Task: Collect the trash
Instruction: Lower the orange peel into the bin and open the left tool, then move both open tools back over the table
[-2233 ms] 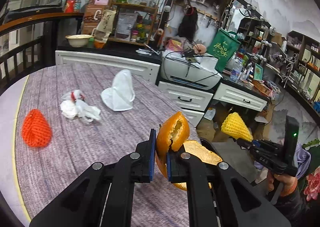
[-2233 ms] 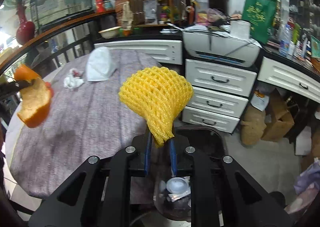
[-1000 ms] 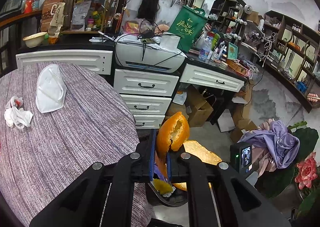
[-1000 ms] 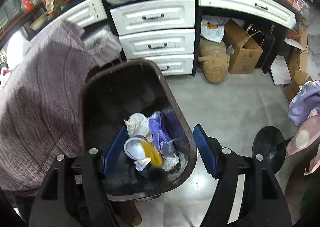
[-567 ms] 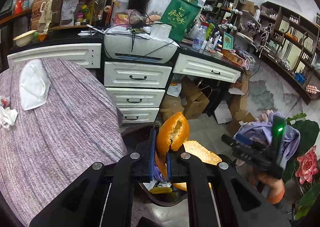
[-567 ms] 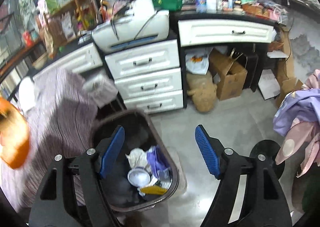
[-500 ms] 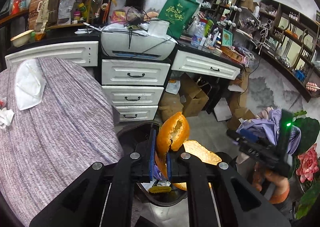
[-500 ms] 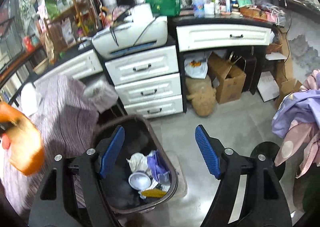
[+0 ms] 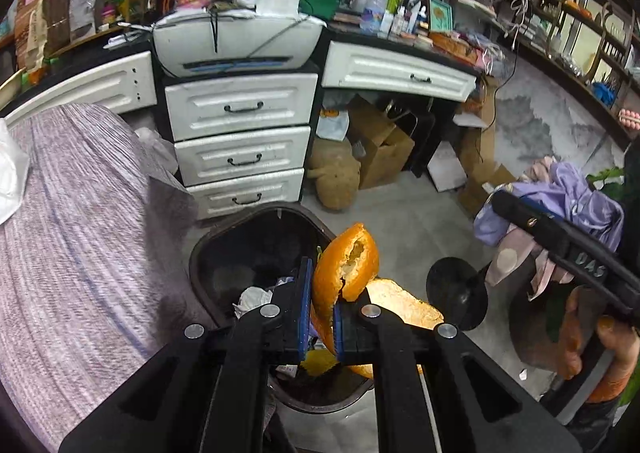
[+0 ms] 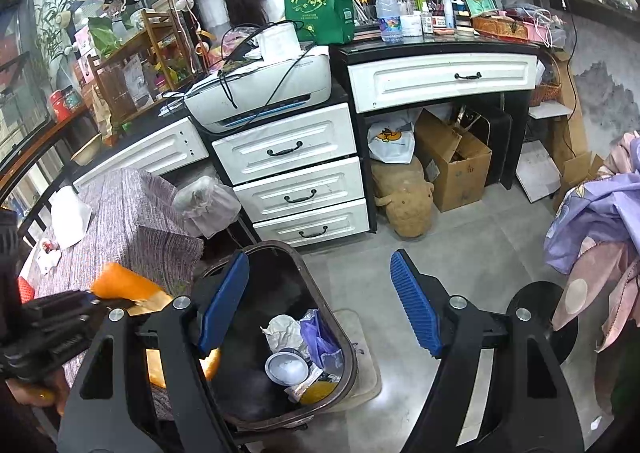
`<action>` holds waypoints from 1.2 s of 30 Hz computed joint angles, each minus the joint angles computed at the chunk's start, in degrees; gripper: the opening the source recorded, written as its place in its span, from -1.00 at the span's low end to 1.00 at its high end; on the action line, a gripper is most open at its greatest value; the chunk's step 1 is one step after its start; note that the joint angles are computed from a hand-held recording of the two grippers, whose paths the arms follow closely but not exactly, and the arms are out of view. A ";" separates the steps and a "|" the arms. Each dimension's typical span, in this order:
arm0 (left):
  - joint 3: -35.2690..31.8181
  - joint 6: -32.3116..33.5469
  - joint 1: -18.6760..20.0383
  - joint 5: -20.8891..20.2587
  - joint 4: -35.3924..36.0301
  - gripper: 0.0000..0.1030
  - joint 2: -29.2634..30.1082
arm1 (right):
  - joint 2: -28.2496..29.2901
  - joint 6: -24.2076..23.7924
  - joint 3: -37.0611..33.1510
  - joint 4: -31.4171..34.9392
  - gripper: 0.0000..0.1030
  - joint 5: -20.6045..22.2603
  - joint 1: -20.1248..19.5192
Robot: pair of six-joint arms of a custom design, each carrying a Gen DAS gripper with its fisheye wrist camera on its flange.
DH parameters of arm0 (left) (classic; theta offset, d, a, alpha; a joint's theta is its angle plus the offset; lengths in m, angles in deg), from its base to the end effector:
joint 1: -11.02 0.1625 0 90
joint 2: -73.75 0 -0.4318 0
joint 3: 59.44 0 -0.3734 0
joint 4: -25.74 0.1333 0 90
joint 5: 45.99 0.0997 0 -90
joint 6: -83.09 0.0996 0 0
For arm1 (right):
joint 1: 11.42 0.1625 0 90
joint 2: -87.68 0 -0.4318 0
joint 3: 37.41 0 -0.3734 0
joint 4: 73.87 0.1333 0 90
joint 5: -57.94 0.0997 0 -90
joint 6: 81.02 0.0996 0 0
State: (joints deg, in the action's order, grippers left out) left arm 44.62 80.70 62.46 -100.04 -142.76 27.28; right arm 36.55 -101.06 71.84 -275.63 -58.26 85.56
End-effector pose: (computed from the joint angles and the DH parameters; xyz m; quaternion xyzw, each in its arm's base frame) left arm -0.2362 -0.6039 0.1206 0.2371 0.9066 -0.2679 0.2239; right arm 0.1615 -0.5840 0.2089 0.1036 -0.8690 0.4136 0.2509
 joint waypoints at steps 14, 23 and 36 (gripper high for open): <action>-3.64 -3.69 1.64 0.19 9.16 -0.18 2.66 | 0.87 1.13 -0.41 2.26 0.42 0.46 -0.72; 4.83 -2.22 -1.22 -1.62 -2.66 0.61 -3.27 | 0.86 1.78 -0.10 1.69 0.53 1.11 -0.77; 16.16 -3.59 -4.03 3.94 -7.49 0.63 -14.27 | 2.15 -2.42 0.30 4.00 0.58 3.83 2.40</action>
